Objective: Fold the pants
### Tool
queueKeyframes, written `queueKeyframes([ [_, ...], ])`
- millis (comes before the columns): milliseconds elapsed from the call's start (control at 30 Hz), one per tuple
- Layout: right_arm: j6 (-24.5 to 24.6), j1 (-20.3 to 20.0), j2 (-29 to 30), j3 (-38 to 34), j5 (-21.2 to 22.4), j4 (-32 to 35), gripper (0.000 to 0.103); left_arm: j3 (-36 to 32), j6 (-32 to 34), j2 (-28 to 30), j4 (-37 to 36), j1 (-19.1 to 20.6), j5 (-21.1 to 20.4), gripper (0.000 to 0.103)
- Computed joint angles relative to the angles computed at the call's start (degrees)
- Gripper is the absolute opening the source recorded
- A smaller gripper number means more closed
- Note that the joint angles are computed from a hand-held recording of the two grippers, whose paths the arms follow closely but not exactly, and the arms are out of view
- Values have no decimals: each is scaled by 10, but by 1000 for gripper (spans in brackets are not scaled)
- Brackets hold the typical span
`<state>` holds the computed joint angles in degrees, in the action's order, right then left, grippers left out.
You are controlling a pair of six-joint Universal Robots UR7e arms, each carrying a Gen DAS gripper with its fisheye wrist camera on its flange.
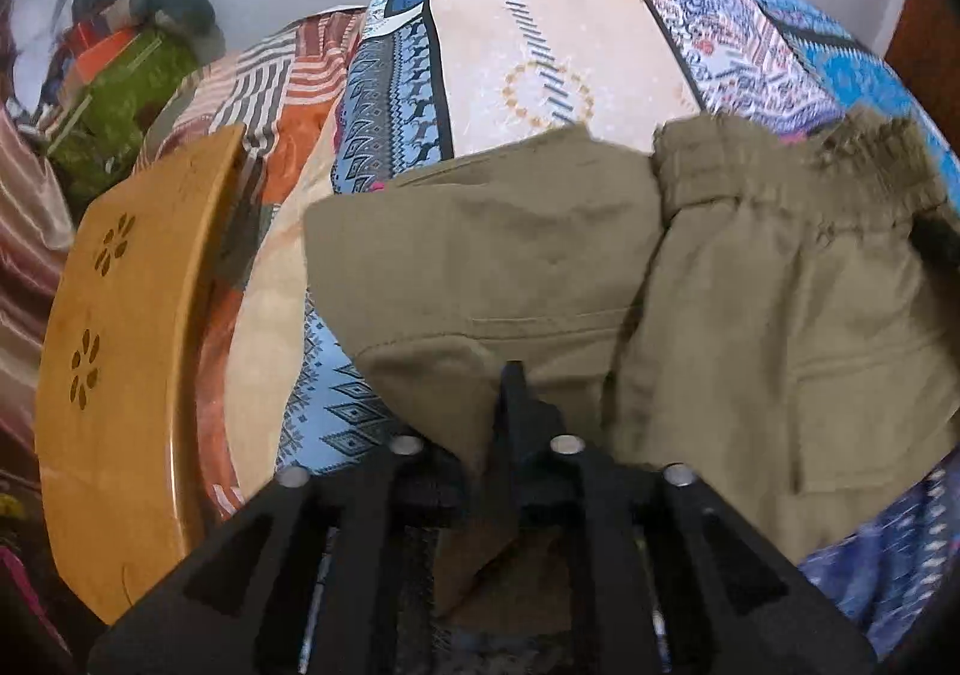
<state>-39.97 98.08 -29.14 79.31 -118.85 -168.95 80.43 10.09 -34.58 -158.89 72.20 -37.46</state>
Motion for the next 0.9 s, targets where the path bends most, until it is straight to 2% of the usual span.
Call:
queueKeyframes([
  [33, 7, -1, -5, -2, 0, 18, 12, 3, 28, 7, -29, -1, 24, 34],
  [100, -4, 0, -2, -4, -8, 20, 15, 1, 32, 12, -37, 0, 55, 35],
  [200, -8, -1, -3, 0, -22, 20, 19, 10, -33, -13, 11, 10, 41, 35],
  [233, 2, -2, -12, 10, -21, 22, 20, 20, -40, -22, 9, 11, 34, 35],
  [300, 17, -3, -20, 18, -28, 27, 30, 48, -43, -42, 5, 2, 43, 35],
  [400, 29, 1, -46, 41, -28, 34, 33, 79, -32, -62, -4, -20, 61, 35],
  [600, 40, 28, -136, 132, 11, -10, 33, 162, -17, -129, -61, -85, 52, 35],
  [700, 40, 48, -179, 177, 31, -43, 33, 209, -3, -166, -105, -132, 56, 35],
  [900, 30, 93, -272, 272, 82, -112, 33, 309, -36, -253, -146, -245, 67, 35],
])
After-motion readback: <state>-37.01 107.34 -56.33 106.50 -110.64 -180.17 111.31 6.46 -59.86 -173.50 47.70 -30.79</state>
